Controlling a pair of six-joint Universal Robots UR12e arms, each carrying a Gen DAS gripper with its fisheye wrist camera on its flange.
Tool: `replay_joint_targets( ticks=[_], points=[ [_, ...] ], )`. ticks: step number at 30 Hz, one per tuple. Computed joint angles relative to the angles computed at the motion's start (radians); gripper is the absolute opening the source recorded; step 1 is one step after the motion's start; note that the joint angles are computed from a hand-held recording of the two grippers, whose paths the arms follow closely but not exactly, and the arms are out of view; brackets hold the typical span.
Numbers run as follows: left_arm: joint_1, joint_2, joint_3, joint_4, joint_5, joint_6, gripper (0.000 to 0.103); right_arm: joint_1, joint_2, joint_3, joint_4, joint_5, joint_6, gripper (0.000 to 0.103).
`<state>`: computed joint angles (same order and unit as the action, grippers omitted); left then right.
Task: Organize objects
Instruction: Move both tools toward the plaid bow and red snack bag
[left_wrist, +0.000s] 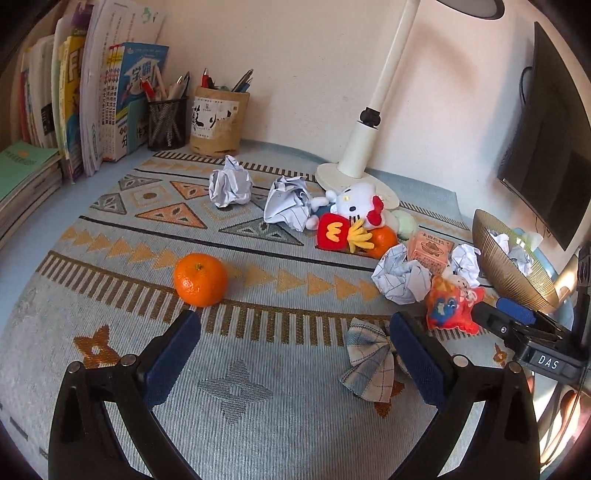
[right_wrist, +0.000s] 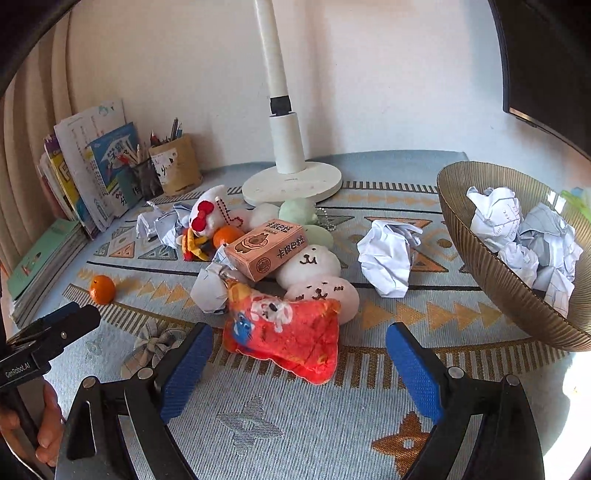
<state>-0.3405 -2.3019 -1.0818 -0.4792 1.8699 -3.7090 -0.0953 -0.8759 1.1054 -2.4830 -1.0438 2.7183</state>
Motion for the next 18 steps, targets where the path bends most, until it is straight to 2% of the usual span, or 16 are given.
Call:
replay_joint_targets(
  ticks=[3,6,7,8,11,13,16,17,18],
  points=[
    [0.003,0.002,-0.003,-0.003,-0.020,-0.001,0.102,0.008,0.009,-0.018,0.018,-0.058,0.018,0.094],
    [0.004,0.002,-0.006,0.015,-0.063,0.048,0.102,0.013,0.023,-0.051,0.076,-0.082,0.017,0.094],
    [0.003,0.001,-0.002,0.013,-0.077,0.075,0.102,0.013,0.025,-0.058,0.094,-0.082,0.012,0.092],
    [0.002,-0.002,0.004,0.008,-0.090,0.106,0.102,0.013,0.027,-0.064,0.115,-0.077,0.002,0.084],
    [-0.011,-0.019,0.046,-0.047,-0.101,0.220,0.102,0.006,0.027,-0.086,0.229,-0.004,-0.077,0.066],
    [-0.025,-0.037,0.085,-0.102,-0.065,0.285,0.102,-0.002,0.016,-0.082,0.303,0.062,-0.119,0.065],
    [-0.044,-0.057,0.125,-0.150,-0.003,0.356,0.102,-0.030,0.011,-0.104,0.533,0.222,-0.182,0.065],
    [-0.047,-0.061,0.132,-0.162,0.011,0.366,0.102,-0.036,0.006,-0.097,0.553,0.233,-0.175,0.065],
    [-0.048,-0.061,0.134,-0.171,0.013,0.372,0.102,-0.038,-0.002,-0.084,0.531,0.218,-0.151,0.065]
  ],
)
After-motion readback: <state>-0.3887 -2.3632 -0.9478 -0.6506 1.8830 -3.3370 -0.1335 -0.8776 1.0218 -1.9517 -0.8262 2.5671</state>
